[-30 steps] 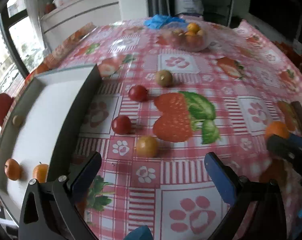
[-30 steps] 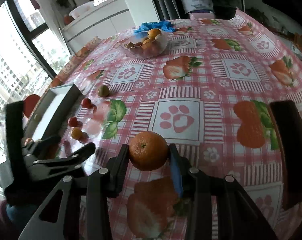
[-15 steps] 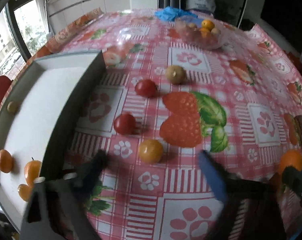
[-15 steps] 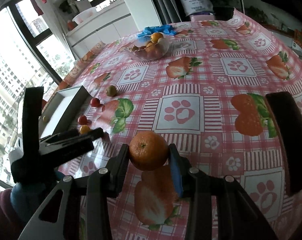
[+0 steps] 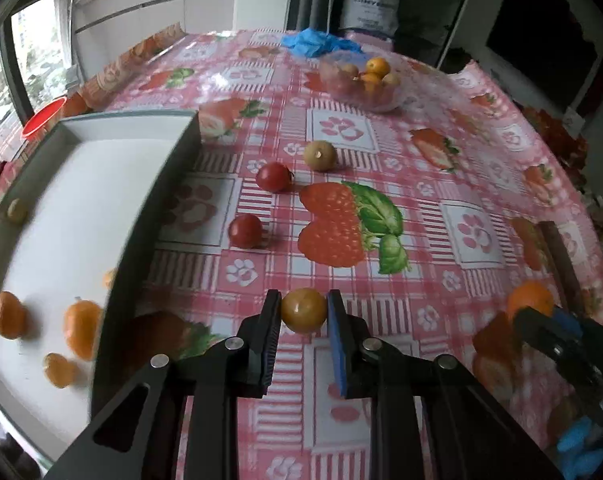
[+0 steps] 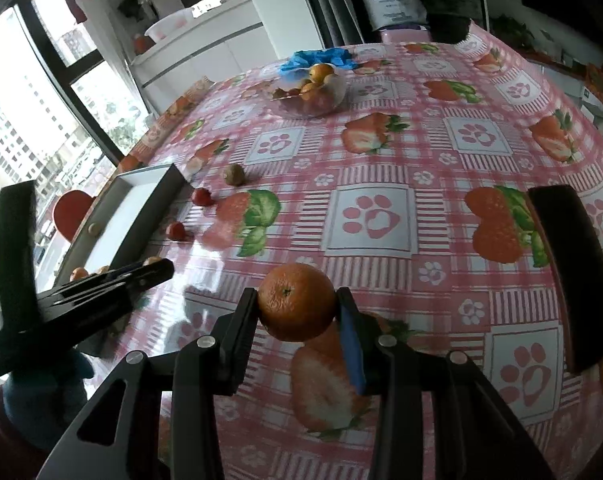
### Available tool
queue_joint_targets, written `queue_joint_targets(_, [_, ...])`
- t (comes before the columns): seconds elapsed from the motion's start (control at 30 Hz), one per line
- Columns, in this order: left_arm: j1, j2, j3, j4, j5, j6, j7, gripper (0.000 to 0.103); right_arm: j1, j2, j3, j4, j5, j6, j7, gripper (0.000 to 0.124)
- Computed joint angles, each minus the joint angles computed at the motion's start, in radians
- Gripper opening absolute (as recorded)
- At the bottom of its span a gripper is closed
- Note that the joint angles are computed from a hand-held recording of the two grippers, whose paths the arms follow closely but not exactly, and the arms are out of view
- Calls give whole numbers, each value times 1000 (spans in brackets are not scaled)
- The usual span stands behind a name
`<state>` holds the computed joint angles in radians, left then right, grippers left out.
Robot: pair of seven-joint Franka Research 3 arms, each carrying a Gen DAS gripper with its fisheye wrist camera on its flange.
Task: Organize fruits
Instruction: 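Carry the mandarin with the right tool while the left tool carries the yellow fruit over the tray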
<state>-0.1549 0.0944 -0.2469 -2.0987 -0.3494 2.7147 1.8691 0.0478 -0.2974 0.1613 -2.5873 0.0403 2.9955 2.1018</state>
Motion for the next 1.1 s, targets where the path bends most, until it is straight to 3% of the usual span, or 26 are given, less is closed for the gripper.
queue_joint_targets(0.2, [12, -82, 26, -41, -103, 9, 147, 24, 0, 33, 42, 78, -59, -44, 50, 42])
queue_joint_targets(0.37, [18, -114, 72, -62, -63, 38, 144, 24, 33, 98, 54, 181, -135, -81, 100, 42])
queue_joint_targets(0.6, [61, -105, 116, -56, 24, 72, 110, 24, 143, 227, 12, 355, -195, -122, 113, 42])
queue_joint_targets(0.87, [133, -59, 132, 9, 93, 48, 94, 24, 267, 380, -54, 583, -117, -213, -24, 42])
queue_joint_targets(1.1, [187, 6, 127, 119, 146, 10, 138, 24, 300, 535, -74, 790, 37, -300, -147, 42])
